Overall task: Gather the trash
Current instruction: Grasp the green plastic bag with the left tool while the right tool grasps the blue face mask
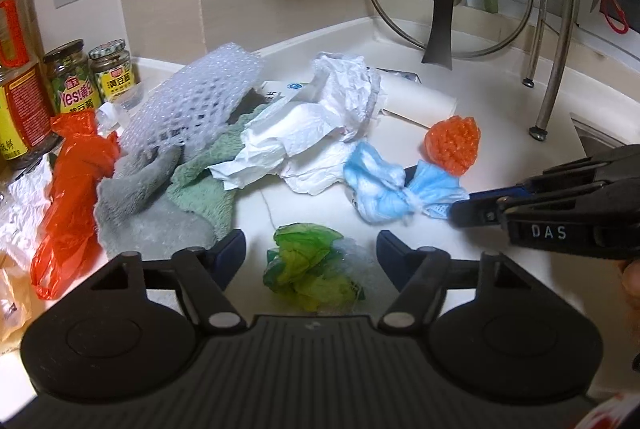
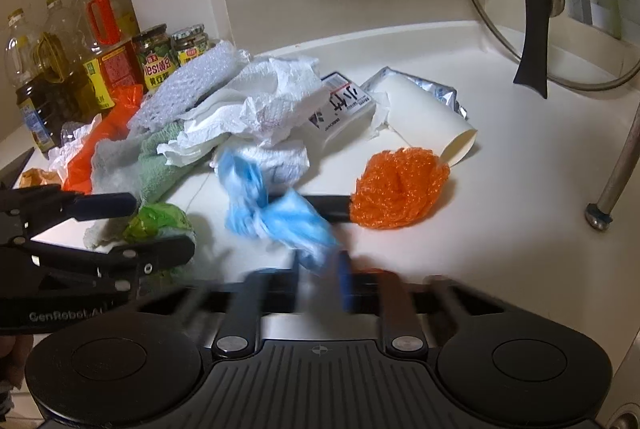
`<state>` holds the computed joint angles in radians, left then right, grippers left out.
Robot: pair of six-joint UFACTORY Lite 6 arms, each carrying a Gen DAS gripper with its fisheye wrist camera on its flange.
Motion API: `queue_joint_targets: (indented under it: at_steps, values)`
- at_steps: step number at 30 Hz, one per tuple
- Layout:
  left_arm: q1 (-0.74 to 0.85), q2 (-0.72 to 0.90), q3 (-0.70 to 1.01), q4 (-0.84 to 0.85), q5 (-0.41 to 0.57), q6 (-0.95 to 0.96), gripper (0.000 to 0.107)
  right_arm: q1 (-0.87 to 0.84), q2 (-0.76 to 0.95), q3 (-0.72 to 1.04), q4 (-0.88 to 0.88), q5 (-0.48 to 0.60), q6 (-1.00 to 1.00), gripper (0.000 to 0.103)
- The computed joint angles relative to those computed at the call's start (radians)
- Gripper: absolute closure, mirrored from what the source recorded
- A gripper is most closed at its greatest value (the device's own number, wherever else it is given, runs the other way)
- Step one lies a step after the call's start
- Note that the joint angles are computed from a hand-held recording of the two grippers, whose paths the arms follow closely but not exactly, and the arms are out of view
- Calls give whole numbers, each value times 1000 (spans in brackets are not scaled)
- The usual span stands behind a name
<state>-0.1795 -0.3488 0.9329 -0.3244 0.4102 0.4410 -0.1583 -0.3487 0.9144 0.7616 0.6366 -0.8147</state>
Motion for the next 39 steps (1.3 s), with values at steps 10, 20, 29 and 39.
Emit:
queue_joint_targets:
  at_steps: [10, 20, 29, 39]
  values:
    - [-39, 2, 1, 114, -12, -125, 68, -86, -27, -11, 83, 57, -114, 100]
    - [-38, -77, -16, 172, 47, -239, 76, -155, -65, -5, 136, 157, -159, 101]
    - [-60, -248, -67, 264, 150, -386, 76, -223, -136, -16, 151, 269, -183, 101]
    - [22, -509, -157, 206, 375, -402, 76, -229, -296, -98, 118, 412, -183, 100]
